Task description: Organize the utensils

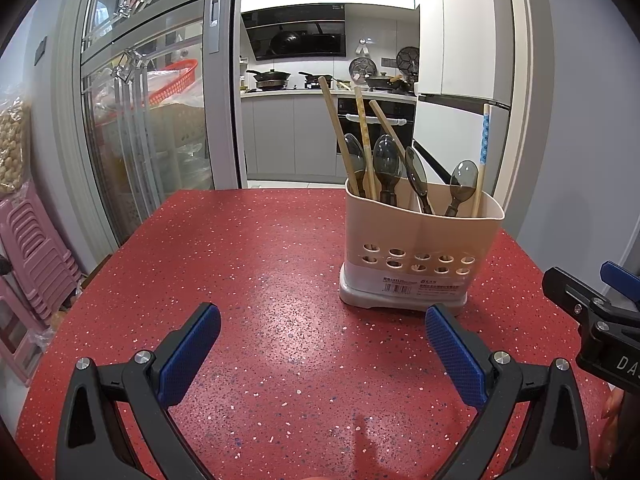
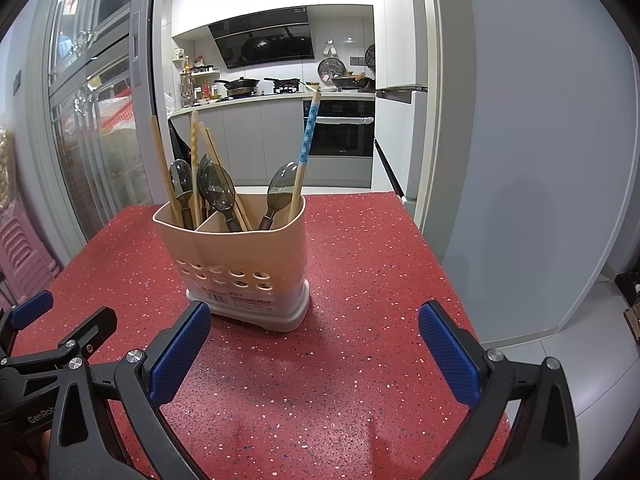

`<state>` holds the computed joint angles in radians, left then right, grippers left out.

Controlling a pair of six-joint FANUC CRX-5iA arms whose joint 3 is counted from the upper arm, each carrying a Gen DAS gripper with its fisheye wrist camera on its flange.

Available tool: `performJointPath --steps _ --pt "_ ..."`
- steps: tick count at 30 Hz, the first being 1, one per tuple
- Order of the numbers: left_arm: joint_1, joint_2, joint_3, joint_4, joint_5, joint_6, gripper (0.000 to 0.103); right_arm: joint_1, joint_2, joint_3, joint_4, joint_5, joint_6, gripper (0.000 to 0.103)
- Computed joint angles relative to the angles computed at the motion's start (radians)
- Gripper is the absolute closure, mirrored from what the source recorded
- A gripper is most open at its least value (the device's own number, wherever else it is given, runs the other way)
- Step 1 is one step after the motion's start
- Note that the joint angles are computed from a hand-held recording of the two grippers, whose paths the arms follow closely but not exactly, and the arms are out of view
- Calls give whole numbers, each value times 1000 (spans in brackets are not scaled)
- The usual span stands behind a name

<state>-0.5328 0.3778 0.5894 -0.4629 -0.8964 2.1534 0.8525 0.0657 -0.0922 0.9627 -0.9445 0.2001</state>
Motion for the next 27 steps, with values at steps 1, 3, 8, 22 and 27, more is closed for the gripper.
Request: performJointPath --steps 1,3,8,22,27 --pt "-1 1 1 -1 -1 0 0 0 0 0 0 0 0 0" --pt "-1 1 2 -2 -3 0 0 0 0 0 -1 0 0 0" --pt "-1 0 2 -3 -3 0 0 1 0 1 -1 -2 1 0" --pt "-4 6 10 -1 -8 -4 0 -2 -3 -4 -2 2 0 0" --pt "-4 6 11 0 -9 -5 0 -1 -3 -3 -2 1 0 0"
